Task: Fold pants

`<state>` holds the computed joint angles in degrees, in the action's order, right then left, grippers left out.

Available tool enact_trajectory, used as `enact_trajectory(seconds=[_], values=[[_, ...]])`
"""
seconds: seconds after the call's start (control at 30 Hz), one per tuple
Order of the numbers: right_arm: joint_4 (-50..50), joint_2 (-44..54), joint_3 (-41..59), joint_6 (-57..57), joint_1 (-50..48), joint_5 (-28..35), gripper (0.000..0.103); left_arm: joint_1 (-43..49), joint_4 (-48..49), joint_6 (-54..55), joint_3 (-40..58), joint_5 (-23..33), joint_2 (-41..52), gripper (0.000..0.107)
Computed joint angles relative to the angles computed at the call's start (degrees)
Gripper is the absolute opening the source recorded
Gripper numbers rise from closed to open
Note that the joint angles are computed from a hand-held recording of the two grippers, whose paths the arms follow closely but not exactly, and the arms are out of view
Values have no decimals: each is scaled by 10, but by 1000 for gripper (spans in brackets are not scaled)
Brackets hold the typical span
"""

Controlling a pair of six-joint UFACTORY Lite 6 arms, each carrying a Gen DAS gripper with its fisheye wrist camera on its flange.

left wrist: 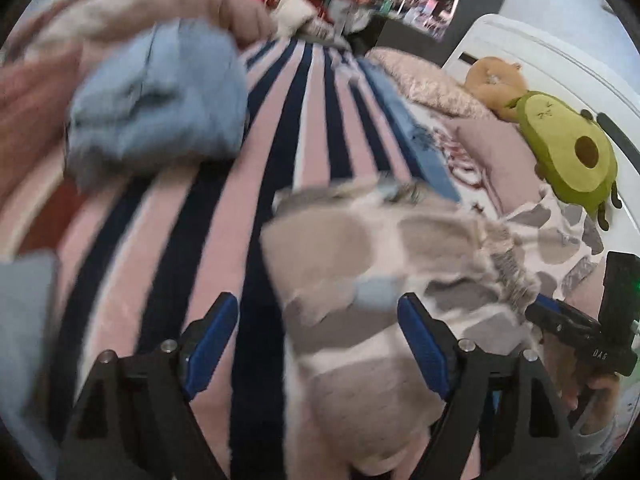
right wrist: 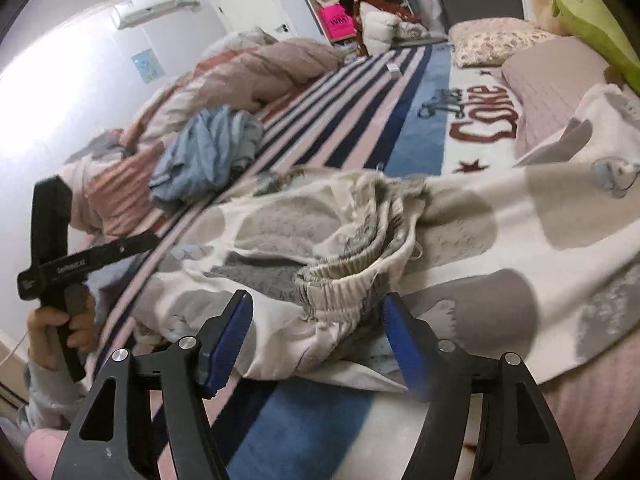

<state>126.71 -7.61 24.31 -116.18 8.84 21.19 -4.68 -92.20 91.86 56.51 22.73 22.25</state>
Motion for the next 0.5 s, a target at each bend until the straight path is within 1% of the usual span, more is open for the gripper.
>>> enact_trajectory(seconds=[0.03, 0.1, 0.13, 0.17, 0.2, 0.23, 0.27, 0.3, 0.33, 0.37, 0.43, 0.5], values=[[27, 11, 2, -20, 8, -3, 63, 7, 4, -2, 9, 22, 25, 79], [31, 18, -1, -17, 8, 3, 63, 14, 26, -31, 40, 88, 79, 79], [28, 14, -6, -11, 5, 4, 63, 13, 22, -26, 54, 124, 101, 79], [29, 8, -11, -8, 5, 1, 63, 6, 15, -21, 63, 137, 112, 79], [25, -1, -16, -1, 3, -3, 63, -6, 8, -20, 69, 127, 118, 78], [17, -12, -21, 7, 1, -7, 63, -19, 0, -20, 76, 110, 121, 68], [8, -22, -26, 16, -1, -10, 63, -31, -6, -24, 82, 97, 122, 41], [0, -32, -30, 26, -4, -12, 63, -37, 2, -35, 88, 101, 125, 27], [-16, -40, -34, 40, -8, -10, 63, -38, 9, -43, 90, 119, 128, 21], [-31, -47, -38, 56, -13, -7, 63, -37, -1, -30, 79, 117, 117, 18], [-56, -59, -45, 81, -23, -1, 63, -34, -41, 27, 37, 105, 74, 16], [-88, -77, -53, 110, -35, 2, 63, -23, -50, 35, 15, 111, 47, 15]])
